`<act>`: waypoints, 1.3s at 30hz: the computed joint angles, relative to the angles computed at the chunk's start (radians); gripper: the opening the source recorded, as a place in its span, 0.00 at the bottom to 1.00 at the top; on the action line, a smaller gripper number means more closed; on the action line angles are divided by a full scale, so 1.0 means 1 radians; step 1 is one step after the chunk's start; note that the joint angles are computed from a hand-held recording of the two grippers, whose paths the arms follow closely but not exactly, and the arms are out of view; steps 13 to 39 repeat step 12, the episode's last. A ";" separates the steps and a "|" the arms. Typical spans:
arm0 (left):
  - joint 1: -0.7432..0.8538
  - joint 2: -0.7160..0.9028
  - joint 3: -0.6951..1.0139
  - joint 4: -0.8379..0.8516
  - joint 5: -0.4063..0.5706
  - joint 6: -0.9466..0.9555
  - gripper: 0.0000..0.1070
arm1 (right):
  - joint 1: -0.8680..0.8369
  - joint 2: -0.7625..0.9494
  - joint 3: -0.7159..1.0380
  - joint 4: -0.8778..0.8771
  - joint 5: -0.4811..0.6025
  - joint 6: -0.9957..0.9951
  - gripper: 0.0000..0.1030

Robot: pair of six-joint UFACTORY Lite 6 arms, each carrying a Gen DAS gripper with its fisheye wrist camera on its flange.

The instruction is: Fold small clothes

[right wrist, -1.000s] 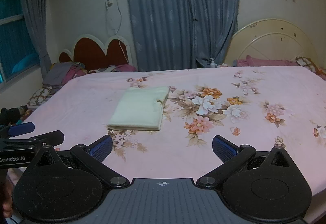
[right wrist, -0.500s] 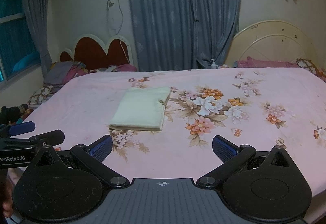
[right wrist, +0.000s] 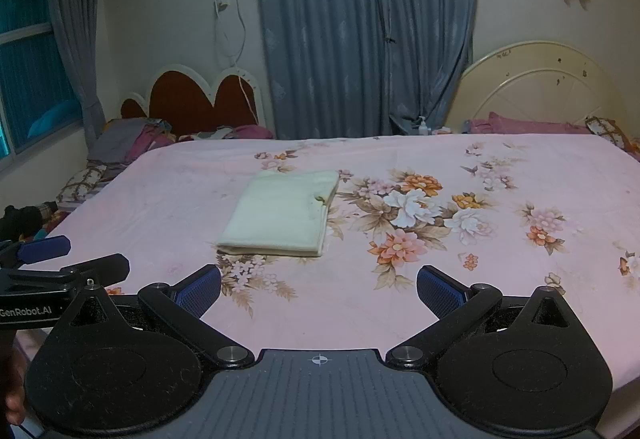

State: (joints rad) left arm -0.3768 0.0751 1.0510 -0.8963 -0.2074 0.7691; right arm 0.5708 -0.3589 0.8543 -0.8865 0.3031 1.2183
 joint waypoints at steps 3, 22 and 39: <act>0.001 0.004 0.004 0.019 0.001 -0.019 0.96 | -0.009 -0.005 -0.004 0.012 -0.009 -0.018 1.00; -0.017 0.014 0.013 -0.033 -0.020 0.026 0.94 | -0.022 -0.012 -0.012 0.025 -0.022 -0.036 1.00; -0.017 0.014 0.013 -0.033 -0.020 0.026 0.94 | -0.022 -0.012 -0.012 0.025 -0.022 -0.036 1.00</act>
